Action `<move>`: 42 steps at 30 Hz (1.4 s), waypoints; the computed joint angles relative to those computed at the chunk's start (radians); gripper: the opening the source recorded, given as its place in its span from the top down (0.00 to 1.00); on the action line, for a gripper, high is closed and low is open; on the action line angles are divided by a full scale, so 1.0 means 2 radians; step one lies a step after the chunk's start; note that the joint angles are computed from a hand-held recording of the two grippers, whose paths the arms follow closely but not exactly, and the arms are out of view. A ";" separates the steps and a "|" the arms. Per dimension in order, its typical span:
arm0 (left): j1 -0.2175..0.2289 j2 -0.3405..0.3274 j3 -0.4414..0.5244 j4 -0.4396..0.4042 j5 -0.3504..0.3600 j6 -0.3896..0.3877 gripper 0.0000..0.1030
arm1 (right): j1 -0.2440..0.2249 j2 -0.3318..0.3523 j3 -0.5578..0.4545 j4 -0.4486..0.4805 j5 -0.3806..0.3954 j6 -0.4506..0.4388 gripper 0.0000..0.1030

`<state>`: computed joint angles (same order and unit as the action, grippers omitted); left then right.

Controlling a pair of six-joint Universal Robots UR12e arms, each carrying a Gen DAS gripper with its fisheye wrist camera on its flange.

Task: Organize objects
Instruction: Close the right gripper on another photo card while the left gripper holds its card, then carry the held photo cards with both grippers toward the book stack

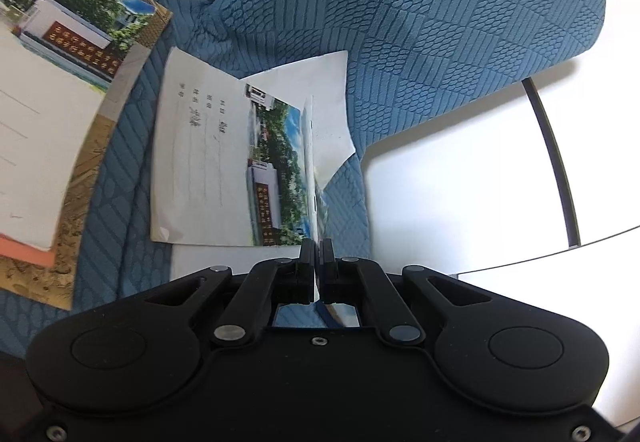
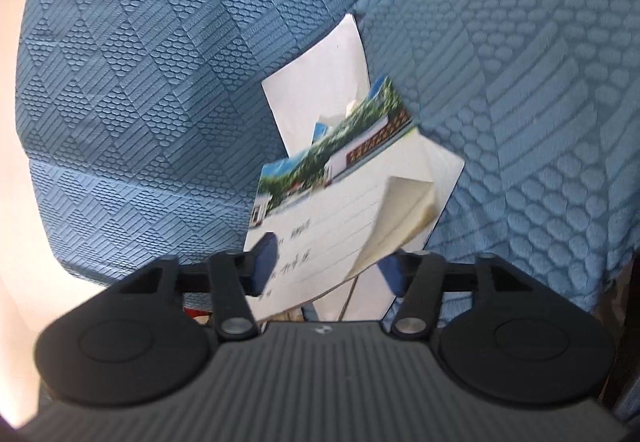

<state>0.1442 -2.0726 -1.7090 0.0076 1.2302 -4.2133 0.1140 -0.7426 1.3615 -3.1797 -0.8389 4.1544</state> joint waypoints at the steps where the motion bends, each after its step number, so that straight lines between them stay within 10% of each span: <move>1: 0.000 0.002 -0.003 -0.001 0.002 0.000 0.99 | 0.001 0.001 -0.004 0.005 -0.004 -0.004 0.60; 7: 0.005 0.006 -0.012 0.014 -0.012 -0.024 0.99 | 0.007 -0.006 -0.004 0.023 -0.032 -0.061 0.89; 20: 0.021 0.030 0.002 -0.045 -0.047 0.030 0.97 | 0.016 -0.036 -0.003 0.037 -0.059 -0.136 0.90; 42: 0.063 0.100 -0.067 0.080 -0.011 -0.002 0.96 | 0.049 -0.051 -0.055 0.070 -0.025 -0.161 0.89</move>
